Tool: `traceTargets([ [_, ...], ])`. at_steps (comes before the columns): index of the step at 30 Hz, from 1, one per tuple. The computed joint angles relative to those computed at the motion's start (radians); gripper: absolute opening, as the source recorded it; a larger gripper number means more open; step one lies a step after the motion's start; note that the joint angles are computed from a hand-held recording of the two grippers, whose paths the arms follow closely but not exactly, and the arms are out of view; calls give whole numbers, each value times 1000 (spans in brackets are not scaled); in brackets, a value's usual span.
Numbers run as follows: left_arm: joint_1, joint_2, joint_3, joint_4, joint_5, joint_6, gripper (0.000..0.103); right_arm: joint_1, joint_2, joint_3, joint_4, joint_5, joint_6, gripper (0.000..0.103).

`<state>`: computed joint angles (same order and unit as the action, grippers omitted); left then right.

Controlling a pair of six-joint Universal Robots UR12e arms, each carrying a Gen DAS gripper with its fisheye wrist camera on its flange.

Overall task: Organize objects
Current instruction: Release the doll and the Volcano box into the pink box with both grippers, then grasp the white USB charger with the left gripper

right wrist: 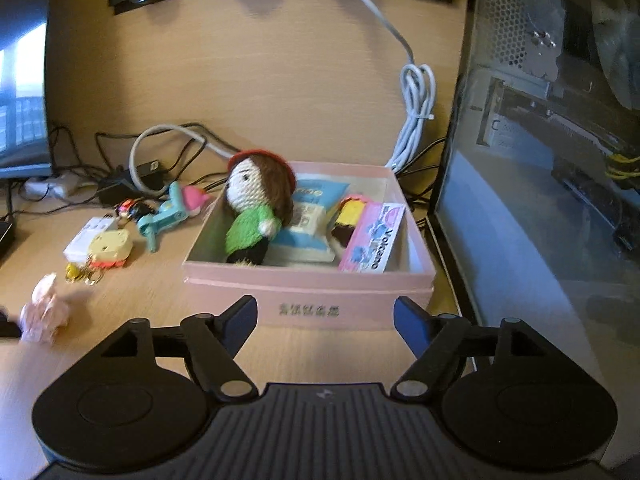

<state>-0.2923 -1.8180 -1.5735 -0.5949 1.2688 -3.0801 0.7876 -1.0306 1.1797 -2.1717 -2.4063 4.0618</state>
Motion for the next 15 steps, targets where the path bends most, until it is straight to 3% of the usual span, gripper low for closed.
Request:
traceTargets([
  [5, 4, -86, 125, 19, -20, -83, 43, 12, 7, -5, -26, 16, -22, 81],
  [8, -7, -170, 241, -41, 34, -136, 43, 19, 13, -12, -23, 21, -20, 82],
  [13, -42, -291, 406, -197, 179, -52, 44, 33, 16, -17, 23, 31, -4, 82],
  [15, -49, -310, 417, -166, 221, -13, 44, 40, 14, -14, 51, 28, 2, 83],
])
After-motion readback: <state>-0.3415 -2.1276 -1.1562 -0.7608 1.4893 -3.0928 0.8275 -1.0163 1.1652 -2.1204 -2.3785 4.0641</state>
